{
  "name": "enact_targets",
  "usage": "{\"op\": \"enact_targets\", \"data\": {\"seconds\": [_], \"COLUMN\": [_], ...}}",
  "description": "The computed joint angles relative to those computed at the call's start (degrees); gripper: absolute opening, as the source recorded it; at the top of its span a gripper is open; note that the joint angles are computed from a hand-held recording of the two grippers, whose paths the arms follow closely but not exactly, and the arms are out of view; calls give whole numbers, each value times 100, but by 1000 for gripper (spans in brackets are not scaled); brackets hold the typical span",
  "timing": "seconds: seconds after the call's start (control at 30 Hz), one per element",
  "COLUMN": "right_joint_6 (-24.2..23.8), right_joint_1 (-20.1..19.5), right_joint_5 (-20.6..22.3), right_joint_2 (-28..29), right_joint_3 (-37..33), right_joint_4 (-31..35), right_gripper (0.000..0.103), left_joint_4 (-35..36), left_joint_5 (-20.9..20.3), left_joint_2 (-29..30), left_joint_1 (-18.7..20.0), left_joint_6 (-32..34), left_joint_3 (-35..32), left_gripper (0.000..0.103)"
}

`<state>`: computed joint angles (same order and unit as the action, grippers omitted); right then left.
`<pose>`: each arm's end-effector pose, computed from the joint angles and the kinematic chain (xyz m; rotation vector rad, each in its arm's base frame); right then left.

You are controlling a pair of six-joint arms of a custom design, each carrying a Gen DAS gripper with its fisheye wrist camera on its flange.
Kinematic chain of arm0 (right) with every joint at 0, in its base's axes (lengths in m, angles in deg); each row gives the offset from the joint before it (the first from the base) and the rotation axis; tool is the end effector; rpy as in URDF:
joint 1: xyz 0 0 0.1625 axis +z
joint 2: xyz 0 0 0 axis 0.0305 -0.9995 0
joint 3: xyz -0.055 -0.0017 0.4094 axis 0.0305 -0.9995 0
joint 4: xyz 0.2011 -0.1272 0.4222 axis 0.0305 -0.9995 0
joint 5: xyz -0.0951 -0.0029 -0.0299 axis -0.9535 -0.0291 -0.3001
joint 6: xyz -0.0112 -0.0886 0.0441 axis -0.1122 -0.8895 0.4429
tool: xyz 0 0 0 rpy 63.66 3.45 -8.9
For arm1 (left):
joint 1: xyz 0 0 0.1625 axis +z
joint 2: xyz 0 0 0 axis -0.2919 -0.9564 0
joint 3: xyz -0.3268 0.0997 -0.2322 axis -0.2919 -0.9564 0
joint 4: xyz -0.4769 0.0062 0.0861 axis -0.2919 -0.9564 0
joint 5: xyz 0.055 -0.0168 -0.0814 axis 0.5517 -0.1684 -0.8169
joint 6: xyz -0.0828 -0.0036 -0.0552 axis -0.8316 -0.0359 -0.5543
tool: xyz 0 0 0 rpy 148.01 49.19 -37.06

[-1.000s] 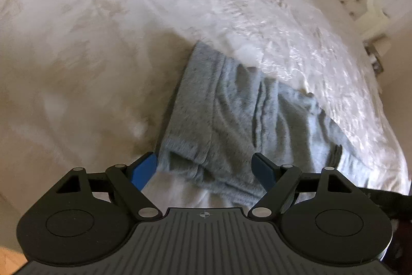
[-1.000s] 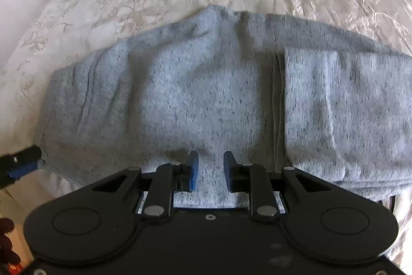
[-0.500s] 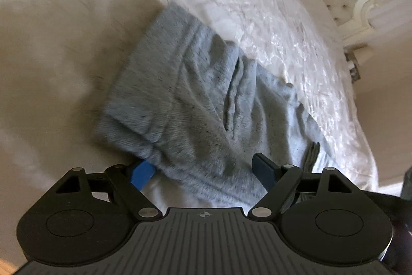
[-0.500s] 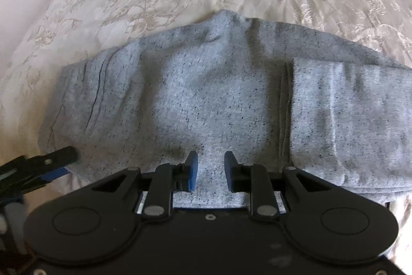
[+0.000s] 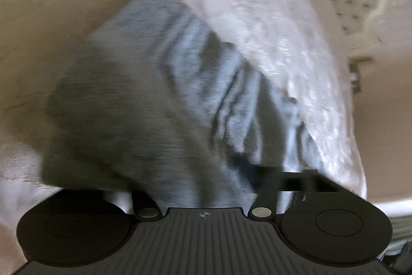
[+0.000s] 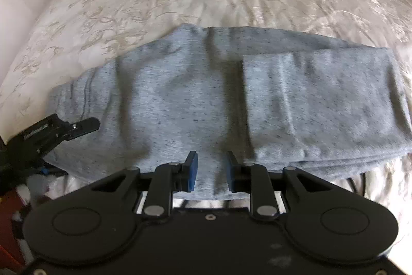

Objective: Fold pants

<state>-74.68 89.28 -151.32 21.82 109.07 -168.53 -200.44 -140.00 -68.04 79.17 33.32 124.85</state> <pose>0.0920 -0.7722 0.3514 0.0647 -2.5109 0.3987 -0.2145 -0.7791 0.0015 -0.4856 2.8566 -0.7381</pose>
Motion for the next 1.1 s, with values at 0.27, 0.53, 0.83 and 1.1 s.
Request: {"op": "enact_targets", "data": {"seconds": [0.27,0.53,0.83,1.1], "right_joint_6": [196,-114,-838,-702], "right_joint_1": [-182,-565,-1099,-1715], "right_joint_5": [-442,-63,1607,1811], "right_joint_2": [-11,145,98,-247], "right_joint_3": [93,-85,-956,-1344], "right_joint_4": [-567,-220,1119,1114], "right_gripper": [25,27,33,36], "left_joint_4": [-415,-747,-797,1399], "left_joint_5": [733,1659,2104,937], "left_joint_2": [-81,229,1394,3445], "left_joint_1": [-429,-1000,-1728,-1775], "left_joint_6": [1618,2460,4088,4143], "left_joint_3": [145,-177,-1701,-4462], "left_gripper": [24,24,24,37]}}
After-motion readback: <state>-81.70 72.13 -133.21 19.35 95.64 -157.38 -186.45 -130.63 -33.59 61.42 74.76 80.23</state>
